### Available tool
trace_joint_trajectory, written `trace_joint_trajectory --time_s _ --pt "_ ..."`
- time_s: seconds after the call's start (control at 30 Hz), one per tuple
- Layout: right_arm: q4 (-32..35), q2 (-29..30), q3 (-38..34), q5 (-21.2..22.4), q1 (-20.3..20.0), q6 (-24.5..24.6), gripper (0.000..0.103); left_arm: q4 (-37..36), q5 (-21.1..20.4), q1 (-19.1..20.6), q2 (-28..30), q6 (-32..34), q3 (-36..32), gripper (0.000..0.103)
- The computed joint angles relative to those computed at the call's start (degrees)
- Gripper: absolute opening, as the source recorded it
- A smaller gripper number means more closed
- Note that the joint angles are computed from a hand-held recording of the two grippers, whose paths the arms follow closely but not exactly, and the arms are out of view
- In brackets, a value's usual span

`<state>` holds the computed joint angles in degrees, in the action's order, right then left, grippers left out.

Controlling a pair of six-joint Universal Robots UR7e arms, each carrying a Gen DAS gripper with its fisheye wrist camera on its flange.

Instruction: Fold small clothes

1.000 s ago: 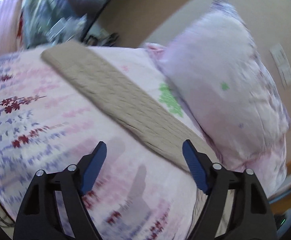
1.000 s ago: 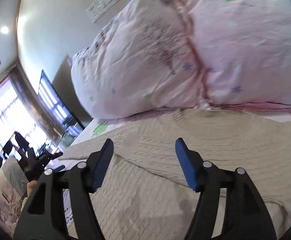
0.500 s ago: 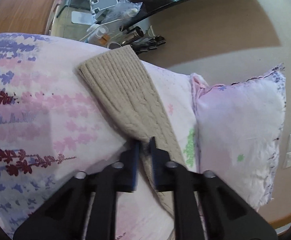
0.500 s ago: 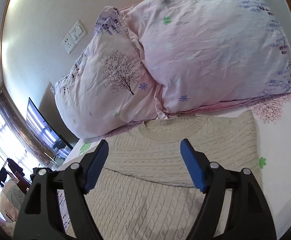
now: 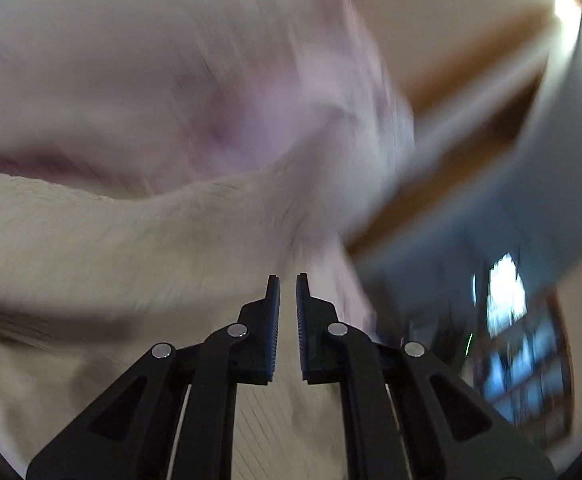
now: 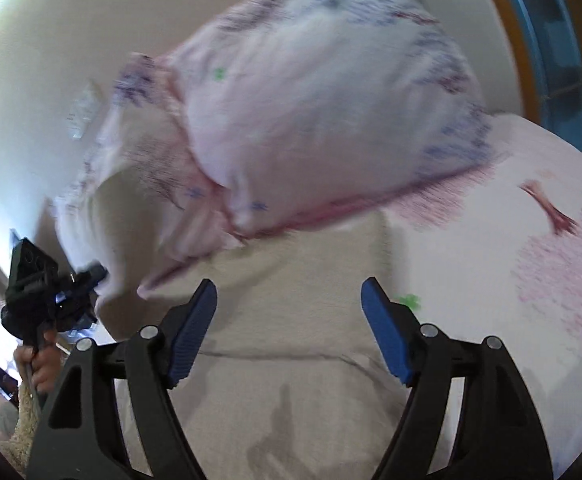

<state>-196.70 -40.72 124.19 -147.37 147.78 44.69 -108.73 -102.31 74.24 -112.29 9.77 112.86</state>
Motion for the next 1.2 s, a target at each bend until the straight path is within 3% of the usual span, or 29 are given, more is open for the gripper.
trace_joint_trajectory --time_s 0.07,0.17,0.23,0.3,0.37,0.43,0.57,0.73,0.8,0.83,0.87,1.0,1.1,1.2 --pt "4.4 -2.7 2.8 0.9 0.6 6.4 0.075 4.2 2.5 -1.9 -1.6 2.3 1.9 0.007" --pt "6.9 -5.5 7.4 3.4 2.1 13.4 0.075 5.4 11.5 -2.4 -8.6 4.5 3.3 0.007" --pt "9.9 -6.8 10.0 5.8 3.4 18.7 0.074 6.6 20.0 -1.3 -13.2 4.1 2.7 0.007" --pt "13.7 -7.7 11.4 7.5 4.6 23.2 0.065 8.9 24.2 1.5 -16.0 3.9 1.9 0.013" --pt "17.5 -8.3 12.4 9.7 6.3 27.9 0.057 10.1 24.9 7.0 -16.3 5.0 0.9 0.025" --pt "15.5 -7.6 13.7 12.4 7.9 30.4 0.052 11.0 24.2 14.1 -15.9 7.3 0.0 0.025" --pt "11.5 -5.6 14.5 16.7 10.4 32.7 0.043 11.6 18.7 22.9 -17.5 12.3 0.0 0.026" --pt "-3.1 0.8 14.7 24.3 11.3 27.5 0.026 15.3 13.5 26.2 -21.3 15.6 1.8 0.025" --pt "-7.0 2.5 14.4 26.4 11.3 25.7 0.011 16.5 12.0 27.7 -22.0 16.5 2.2 0.023" --pt "-9.8 3.5 14.3 27.3 11.3 24.4 0.010 17.4 11.2 28.1 -21.9 16.2 2.2 0.016" --pt "-11.2 3.8 14.0 27.4 11.3 23.4 0.009 18.4 10.4 29.2 -21.5 16.3 2.2 0.011" --pt "-16.3 3.2 12.0 25.1 10.4 15.4 0.008 18.1 7.3 30.7 -20.3 16.6 1.7 0.007" --pt "-17.5 0.2 10.5 22.4 8.8 6.6 0.008 16.2 3.5 27.5 -17.6 14.4 -1.1 0.007" --pt "-22.8 -1.1 6.8 20.1 4.3 -5.9 0.008 7.0 3.5 19.2 -14.4 9.0 -2.6 0.006"
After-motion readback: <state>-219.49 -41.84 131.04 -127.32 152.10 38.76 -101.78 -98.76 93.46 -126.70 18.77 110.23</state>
